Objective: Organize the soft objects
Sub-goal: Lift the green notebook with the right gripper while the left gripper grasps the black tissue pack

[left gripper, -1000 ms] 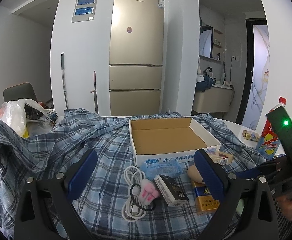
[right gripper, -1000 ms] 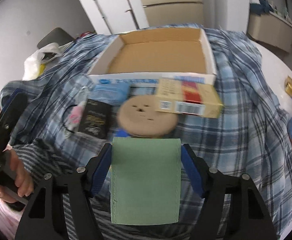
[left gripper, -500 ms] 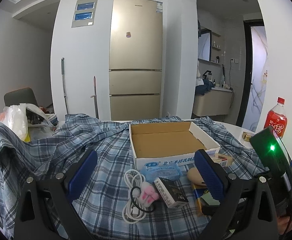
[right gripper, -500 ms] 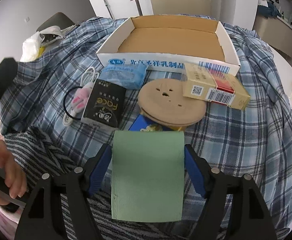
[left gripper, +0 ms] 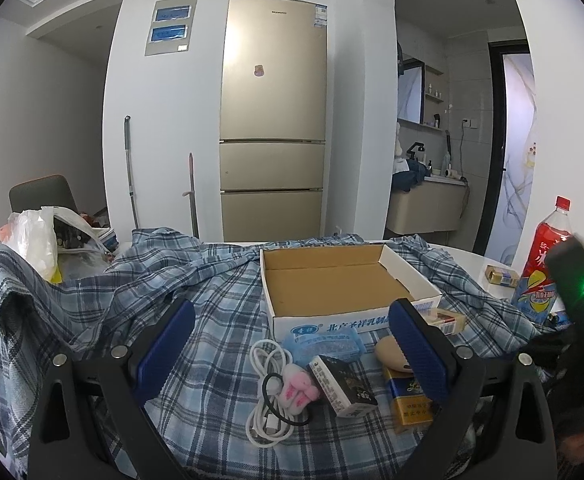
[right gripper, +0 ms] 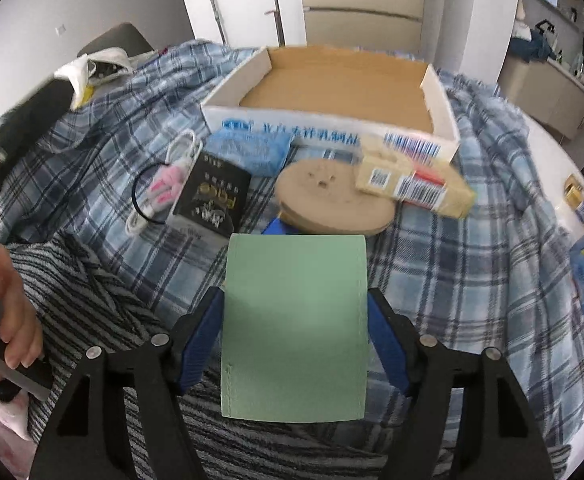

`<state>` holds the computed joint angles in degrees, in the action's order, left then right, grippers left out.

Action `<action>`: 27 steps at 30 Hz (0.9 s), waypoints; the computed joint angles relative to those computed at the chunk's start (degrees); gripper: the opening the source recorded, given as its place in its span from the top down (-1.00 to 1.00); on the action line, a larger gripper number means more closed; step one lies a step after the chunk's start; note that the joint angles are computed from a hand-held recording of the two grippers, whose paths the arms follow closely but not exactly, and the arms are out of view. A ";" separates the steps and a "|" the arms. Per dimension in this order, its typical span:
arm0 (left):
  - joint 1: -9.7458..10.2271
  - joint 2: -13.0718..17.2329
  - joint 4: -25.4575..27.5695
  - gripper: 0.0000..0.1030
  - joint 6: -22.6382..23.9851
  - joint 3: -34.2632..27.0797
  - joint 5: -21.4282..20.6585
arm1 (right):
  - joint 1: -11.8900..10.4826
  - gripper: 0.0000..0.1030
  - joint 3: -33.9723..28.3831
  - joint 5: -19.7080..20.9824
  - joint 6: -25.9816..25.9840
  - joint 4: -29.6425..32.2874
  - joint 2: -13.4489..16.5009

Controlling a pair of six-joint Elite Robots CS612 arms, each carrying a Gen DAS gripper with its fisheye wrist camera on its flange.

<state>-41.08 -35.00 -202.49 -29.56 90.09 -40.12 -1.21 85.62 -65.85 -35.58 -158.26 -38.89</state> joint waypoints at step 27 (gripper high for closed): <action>5.21 -2.69 11.31 0.07 -12.96 1.47 -21.36 | -2.14 -0.36 1.03 8.22 12.33 -34.19 4.24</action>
